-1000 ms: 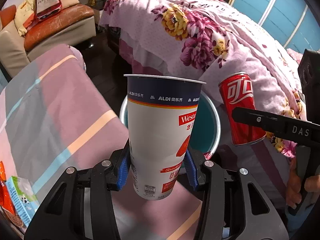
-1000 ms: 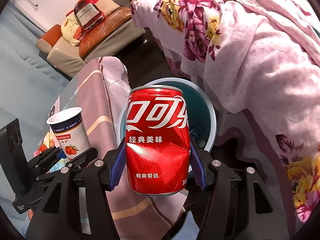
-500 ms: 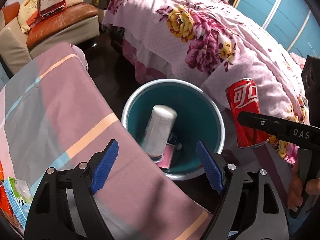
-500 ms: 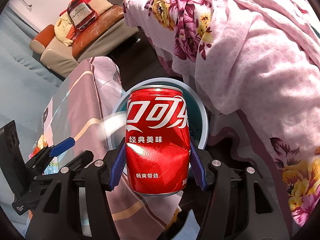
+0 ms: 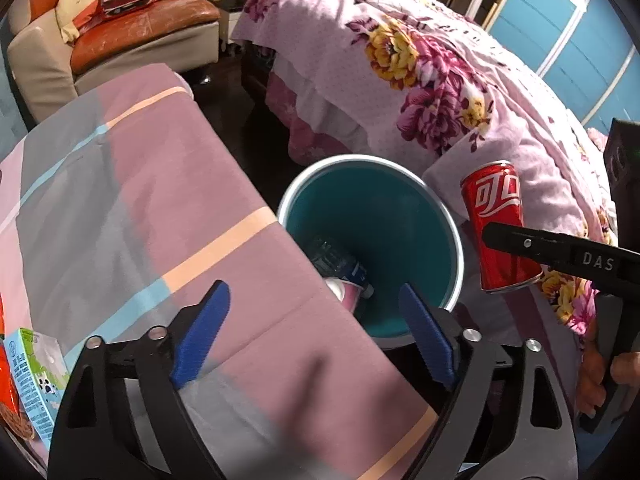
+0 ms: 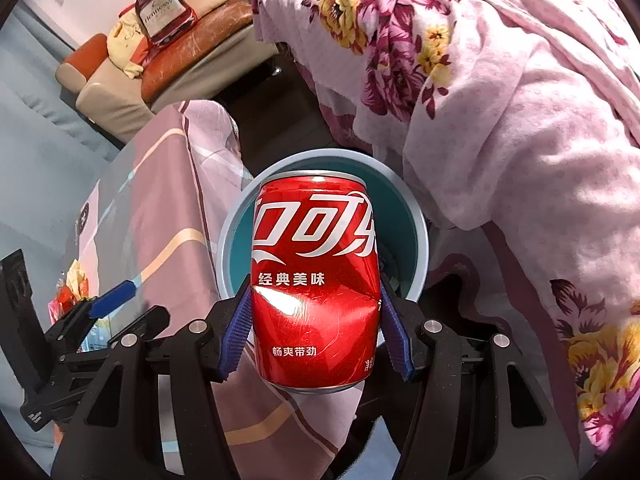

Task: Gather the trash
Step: 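Carry the yogurt cup and red can to the wastebasket and release both, then return both tools to the table and grasp the blue milk carton with the right gripper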

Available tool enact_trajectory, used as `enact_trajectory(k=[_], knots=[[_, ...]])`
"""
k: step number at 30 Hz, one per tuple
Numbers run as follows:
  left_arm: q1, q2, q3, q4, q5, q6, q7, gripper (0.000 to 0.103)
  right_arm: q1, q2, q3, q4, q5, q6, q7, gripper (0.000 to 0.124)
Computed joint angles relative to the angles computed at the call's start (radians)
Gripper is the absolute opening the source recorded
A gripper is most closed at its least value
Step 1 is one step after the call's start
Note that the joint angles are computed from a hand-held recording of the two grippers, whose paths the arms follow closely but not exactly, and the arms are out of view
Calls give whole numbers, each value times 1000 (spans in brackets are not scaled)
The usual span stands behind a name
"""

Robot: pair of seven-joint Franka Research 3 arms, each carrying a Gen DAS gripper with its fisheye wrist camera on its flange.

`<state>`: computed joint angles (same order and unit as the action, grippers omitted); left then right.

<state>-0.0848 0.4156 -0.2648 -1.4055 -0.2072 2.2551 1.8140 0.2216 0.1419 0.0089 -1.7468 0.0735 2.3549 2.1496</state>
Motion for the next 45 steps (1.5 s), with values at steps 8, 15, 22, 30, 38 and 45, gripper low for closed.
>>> enact_trajectory(k=[8, 15, 22, 30, 38, 45], knots=[[36, -41, -2, -52, -59, 21, 41, 91, 14, 45, 0, 63, -12, -61, 19, 56], [62, -78, 8, -95, -101, 29, 63, 92, 32, 49, -1, 86, -36, -81, 61, 70], [91, -138, 22, -164, -167, 52, 105, 92, 59, 61, 10, 134, -67, -121, 76, 73], [117, -227, 53, -259, -247, 69, 160, 92, 103, 82, 25, 200, -99, -171, 92, 75], [135, -318, 105, -354, -319, 100, 207, 94, 149, 133, 40, 300, -88, -226, 73, 77], [160, -391, 165, -439, -377, 132, 245, 97, 207, 236, 47, 472, -105, -323, 55, 77]])
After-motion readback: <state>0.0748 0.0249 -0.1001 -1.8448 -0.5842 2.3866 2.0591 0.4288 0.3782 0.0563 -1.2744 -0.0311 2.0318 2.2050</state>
